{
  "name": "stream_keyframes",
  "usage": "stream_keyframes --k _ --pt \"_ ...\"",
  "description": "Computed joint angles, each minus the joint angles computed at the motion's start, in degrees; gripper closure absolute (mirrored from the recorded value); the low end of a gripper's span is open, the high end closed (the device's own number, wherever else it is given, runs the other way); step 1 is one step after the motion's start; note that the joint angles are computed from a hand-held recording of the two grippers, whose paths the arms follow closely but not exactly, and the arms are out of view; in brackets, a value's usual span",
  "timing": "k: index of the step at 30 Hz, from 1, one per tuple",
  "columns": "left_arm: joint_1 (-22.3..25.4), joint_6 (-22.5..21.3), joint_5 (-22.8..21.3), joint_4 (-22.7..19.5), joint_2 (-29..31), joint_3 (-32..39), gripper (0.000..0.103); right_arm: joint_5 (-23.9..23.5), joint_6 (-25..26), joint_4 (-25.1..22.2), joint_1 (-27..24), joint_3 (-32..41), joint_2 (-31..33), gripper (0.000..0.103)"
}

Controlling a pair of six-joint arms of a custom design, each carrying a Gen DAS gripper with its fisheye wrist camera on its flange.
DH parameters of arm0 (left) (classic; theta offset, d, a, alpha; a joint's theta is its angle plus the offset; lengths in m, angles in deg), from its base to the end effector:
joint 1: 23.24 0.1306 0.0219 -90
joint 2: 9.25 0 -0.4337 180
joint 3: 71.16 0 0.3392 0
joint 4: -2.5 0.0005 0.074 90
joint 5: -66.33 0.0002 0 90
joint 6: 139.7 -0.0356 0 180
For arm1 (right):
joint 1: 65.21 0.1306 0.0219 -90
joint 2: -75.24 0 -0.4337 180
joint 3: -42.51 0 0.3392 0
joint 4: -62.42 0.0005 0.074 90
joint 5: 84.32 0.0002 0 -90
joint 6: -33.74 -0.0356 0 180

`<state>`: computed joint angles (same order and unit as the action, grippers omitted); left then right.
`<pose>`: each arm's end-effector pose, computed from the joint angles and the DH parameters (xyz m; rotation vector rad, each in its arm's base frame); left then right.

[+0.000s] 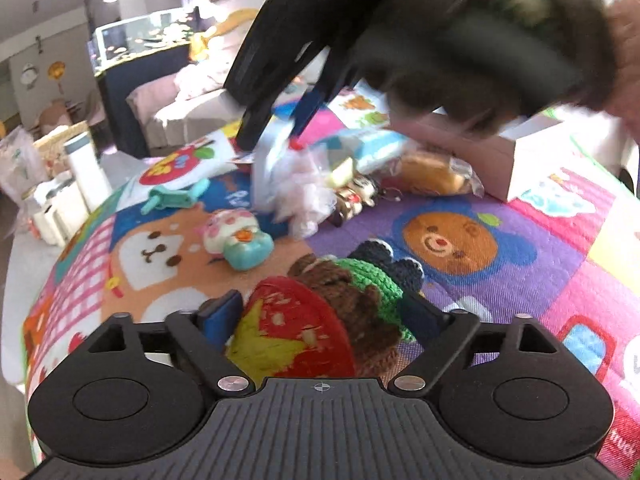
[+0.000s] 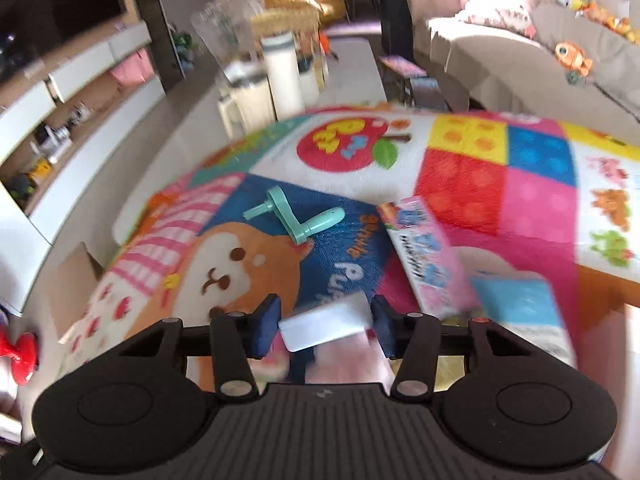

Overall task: Organize objects
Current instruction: 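Lift the doll with the left gripper while the right gripper grasps the white charger tray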

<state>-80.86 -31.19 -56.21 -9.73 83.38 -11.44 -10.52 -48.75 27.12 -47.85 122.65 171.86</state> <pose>0.2299 -0.3276 0.3057 0.4857 2.1578 -0.0543 0.4400 0.1474 0.3801 -0.6506 2.3849 0.4235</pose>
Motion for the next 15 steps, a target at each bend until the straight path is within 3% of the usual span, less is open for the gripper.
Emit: stream_keyframes --k 3,7,15 --pt "0.9 0.7 0.9 -0.7 0.5 1.0 0.013 -4.2 4.0 -0.6 -4.2 -4.7 -7.0 0.054" --pt "0.0 6.1 0.7 -2.0 -1.4 0.9 0.033 -10.6 11.5 -3.7 -12.8 -11.8 -16.7 0.054" --pt "-5.7 11.0 -1.6 -5.9 -1.4 3.4 0.040 -20.7 27.1 -12.4 -33.9 -22.0 -27.6 0.056"
